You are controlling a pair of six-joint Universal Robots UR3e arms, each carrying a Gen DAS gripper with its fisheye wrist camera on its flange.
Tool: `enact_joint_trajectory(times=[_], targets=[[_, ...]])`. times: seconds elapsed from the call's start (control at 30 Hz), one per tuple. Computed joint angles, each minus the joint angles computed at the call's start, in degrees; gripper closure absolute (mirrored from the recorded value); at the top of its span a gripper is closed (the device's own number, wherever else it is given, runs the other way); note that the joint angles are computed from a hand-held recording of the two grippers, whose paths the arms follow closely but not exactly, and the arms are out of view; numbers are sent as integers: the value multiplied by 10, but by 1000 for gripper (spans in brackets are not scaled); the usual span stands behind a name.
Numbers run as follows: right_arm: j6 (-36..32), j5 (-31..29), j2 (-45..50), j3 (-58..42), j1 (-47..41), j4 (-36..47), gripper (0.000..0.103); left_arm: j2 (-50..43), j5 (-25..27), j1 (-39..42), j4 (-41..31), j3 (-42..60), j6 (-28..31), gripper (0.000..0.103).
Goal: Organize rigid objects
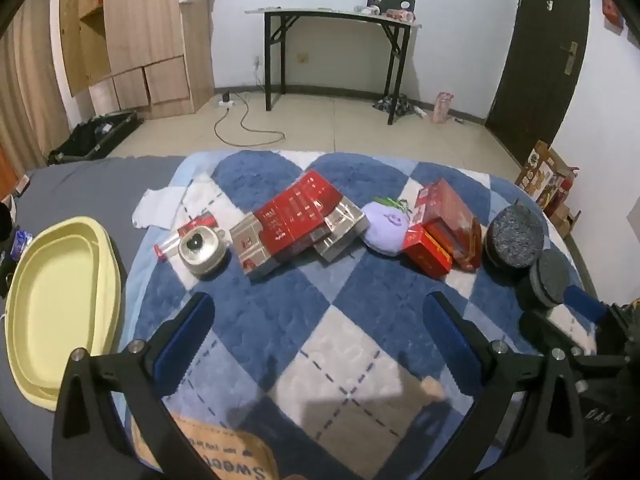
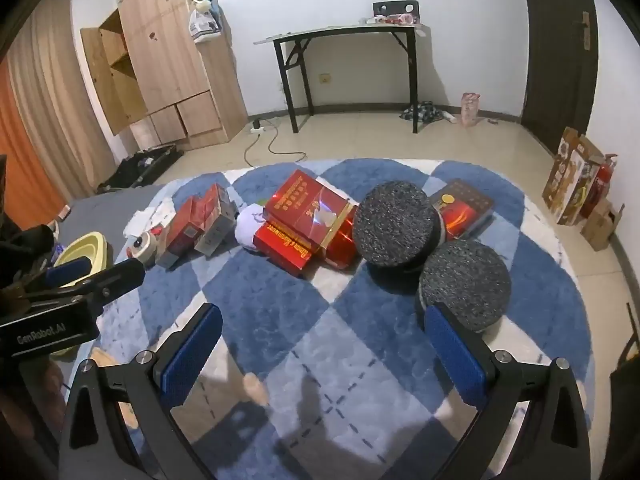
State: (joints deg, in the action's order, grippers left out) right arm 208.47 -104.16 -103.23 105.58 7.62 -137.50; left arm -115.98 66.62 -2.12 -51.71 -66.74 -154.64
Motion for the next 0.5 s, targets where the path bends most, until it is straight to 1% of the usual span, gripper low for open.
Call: enact_joint_trajectory(times=[0.07, 0.1, 0.17, 0.2, 0.23, 0.27, 0.3, 0.33, 0.37, 0.4, 0.5], targets=[[7, -20, 7, -3, 8, -4, 0, -16, 14, -7, -8, 18, 2, 0], [10, -33, 12, -5, 13, -6, 0, -32, 10, -5, -21, 38, -3, 0], [14, -64, 38, -10, 34, -24, 0, -35, 6, -2, -16, 37, -8, 0], [10, -52, 35, -10, 26, -18, 0, -36, 3, 1, -18, 37, -9, 0], [9, -57, 48, -18, 35, -18, 0, -39, 2, 0, -25, 40, -7, 0], [8, -39, 36, -1, 20, -32, 0, -46, -2, 0, -42, 53, -4, 0], [-5, 6, 4, 24, -20, -38, 0, -47, -1, -1, -41, 51, -2, 0], [-14, 27, -5, 34, -35, -41, 0, -44, 14, -6, -29, 39, -5, 0], [-17, 35, -9, 36, -39, -43, 0, -45, 27, -10, -24, 38, -6, 0], [-30, 63, -16, 58, -66, -59, 0, -48, 37, -13, -22, 38, -5, 0], [-32, 66, -12, 59, -68, -62, 0, -56, 43, -13, -23, 41, -12, 0]])
